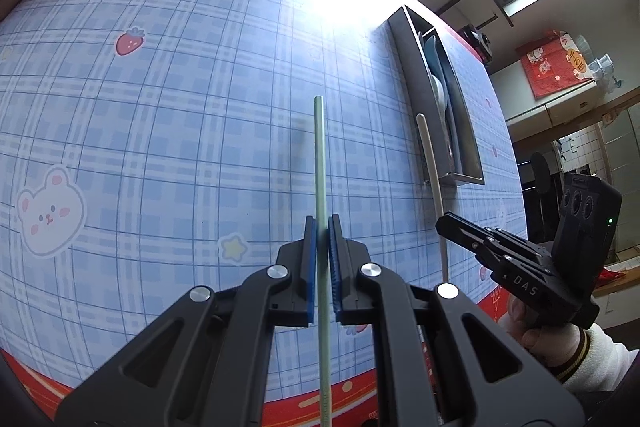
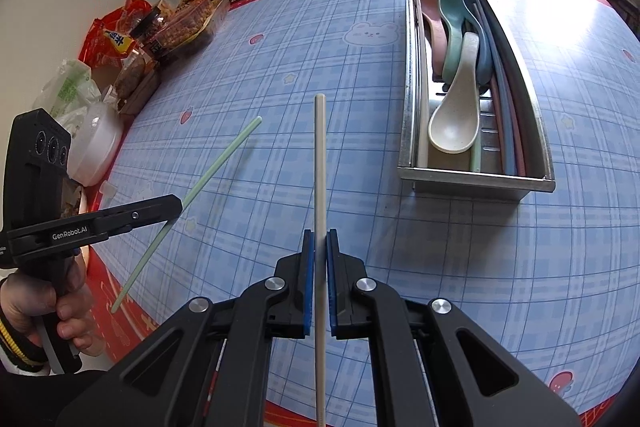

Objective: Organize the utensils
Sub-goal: 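Lift the green and beige chopsticks and carry them to the steel tray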

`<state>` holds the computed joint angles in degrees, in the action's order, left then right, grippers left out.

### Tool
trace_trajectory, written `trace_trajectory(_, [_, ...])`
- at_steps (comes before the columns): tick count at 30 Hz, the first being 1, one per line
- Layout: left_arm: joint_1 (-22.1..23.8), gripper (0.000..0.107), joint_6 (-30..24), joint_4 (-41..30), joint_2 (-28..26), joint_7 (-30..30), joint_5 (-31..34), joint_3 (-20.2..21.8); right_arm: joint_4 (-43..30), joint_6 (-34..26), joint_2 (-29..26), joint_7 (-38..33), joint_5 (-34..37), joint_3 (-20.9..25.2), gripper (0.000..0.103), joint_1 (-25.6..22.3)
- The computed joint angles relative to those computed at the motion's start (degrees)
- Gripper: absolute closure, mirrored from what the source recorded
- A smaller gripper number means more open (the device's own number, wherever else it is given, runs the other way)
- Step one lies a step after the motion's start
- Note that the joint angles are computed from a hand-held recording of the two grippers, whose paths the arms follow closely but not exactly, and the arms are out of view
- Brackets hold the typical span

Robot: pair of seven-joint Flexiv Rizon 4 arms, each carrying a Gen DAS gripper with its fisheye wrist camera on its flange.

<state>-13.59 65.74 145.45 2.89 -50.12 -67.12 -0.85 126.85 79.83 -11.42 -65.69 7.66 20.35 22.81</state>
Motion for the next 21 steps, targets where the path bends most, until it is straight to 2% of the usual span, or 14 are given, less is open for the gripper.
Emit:
trace_trajectory(11, [0.3, 0.097, -1.1, -2.4, 1.0, -0.5, 0.4, 0.4, 0.6, 2.2, 1.4, 0.5, 1.0, -0.8, 0.097, -1.1])
trace_trajectory(21, [-0.6, 0.097, -3.5, -7.2, -1.6, -1.4, -1.1, -1.3, 0.8, 4.8, 2.3, 3.1, 1.3, -2.6, 0.097, -2.9])
